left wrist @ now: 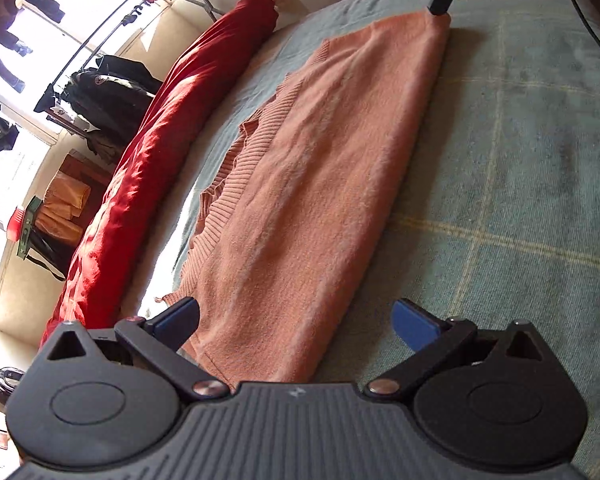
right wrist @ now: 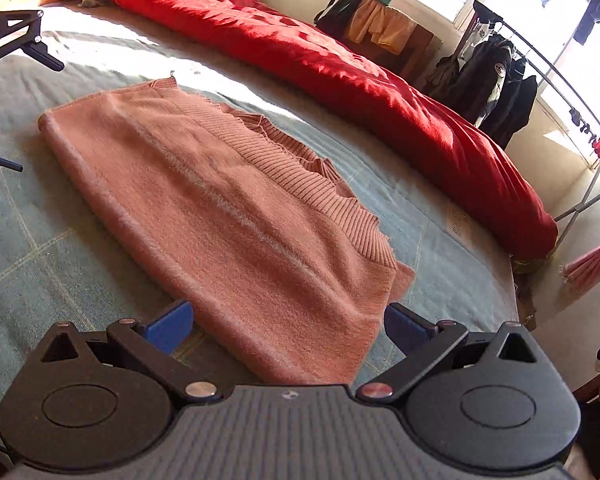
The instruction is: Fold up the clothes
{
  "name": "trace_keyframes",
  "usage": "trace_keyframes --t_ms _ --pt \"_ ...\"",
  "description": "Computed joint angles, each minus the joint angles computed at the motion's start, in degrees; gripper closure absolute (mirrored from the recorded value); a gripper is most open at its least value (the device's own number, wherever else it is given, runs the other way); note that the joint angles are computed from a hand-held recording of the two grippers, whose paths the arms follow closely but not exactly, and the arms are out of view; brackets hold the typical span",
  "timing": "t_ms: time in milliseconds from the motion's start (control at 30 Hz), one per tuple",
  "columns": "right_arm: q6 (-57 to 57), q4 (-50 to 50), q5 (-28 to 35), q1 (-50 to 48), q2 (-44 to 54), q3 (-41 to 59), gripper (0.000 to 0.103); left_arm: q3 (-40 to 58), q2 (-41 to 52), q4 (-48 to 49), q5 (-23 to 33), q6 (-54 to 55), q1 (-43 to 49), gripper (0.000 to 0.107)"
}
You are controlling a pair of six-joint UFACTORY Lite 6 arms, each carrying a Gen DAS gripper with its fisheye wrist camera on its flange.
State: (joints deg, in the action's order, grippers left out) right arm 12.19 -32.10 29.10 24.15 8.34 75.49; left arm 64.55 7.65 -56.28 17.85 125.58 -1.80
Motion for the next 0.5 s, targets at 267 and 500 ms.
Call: trace_keyframes --t_ms 267,500 --pt "14.87 -15.54 -1.25 7.16 6.05 -2.99 0.000 1.81 6.05 -4.03 -1.80 1.63 -1.86 0.005" --pt "27.36 -33.13 -0.87 10.07 12.69 -1.84 0.000 3.79 11.11 -14.47 -2.43 10.03 -1.01 0.005"
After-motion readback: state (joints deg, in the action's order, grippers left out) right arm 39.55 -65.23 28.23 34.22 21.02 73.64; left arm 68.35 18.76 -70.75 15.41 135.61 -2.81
